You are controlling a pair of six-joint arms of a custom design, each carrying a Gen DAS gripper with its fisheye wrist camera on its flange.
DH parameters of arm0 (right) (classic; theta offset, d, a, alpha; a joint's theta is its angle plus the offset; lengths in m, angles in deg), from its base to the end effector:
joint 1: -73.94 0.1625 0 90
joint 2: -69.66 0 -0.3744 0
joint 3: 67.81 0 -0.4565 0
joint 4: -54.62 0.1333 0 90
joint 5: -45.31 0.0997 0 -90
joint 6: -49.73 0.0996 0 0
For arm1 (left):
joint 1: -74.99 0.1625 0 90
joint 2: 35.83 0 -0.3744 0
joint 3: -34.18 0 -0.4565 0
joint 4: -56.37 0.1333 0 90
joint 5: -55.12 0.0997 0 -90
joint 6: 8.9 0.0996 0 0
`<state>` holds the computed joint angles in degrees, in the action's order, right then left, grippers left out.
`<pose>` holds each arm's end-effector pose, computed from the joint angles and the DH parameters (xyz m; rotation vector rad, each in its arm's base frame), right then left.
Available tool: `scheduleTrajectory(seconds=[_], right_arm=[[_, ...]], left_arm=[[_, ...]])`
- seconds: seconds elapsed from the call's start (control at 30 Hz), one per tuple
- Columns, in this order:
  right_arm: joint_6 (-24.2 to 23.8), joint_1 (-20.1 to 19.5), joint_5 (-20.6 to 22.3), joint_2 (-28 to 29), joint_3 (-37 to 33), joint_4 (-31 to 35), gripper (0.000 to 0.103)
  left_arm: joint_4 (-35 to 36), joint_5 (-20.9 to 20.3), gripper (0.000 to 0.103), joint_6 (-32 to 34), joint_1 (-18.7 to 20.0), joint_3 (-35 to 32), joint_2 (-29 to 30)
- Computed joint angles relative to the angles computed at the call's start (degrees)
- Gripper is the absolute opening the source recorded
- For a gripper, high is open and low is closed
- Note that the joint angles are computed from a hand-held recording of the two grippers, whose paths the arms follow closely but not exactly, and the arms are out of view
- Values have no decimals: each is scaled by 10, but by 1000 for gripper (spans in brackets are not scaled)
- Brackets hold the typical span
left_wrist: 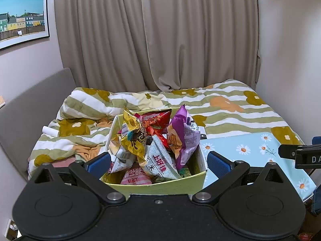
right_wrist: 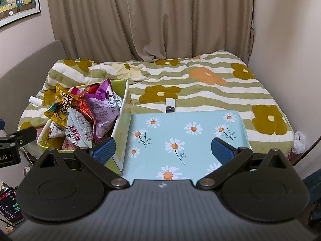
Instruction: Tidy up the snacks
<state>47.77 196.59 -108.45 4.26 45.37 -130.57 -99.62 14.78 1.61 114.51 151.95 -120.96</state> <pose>0.3405 -0.4499 0.2084 0.0731 -2.0607 1.1696 -0.2795 -0.5018 0.2903 0.9004 2.1627 -1.0202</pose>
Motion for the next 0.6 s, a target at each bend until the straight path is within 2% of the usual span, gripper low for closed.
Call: scheduleTrajectory(seconds=[0.33,0.6], right_arm=[[21,-2,0,2,-2,21,103],[17,-3,0,2,-2,19,103]], left_arm=[[0,-4,103,1,4,-3,4],[4,-8,103,2,7,-1,-2]])
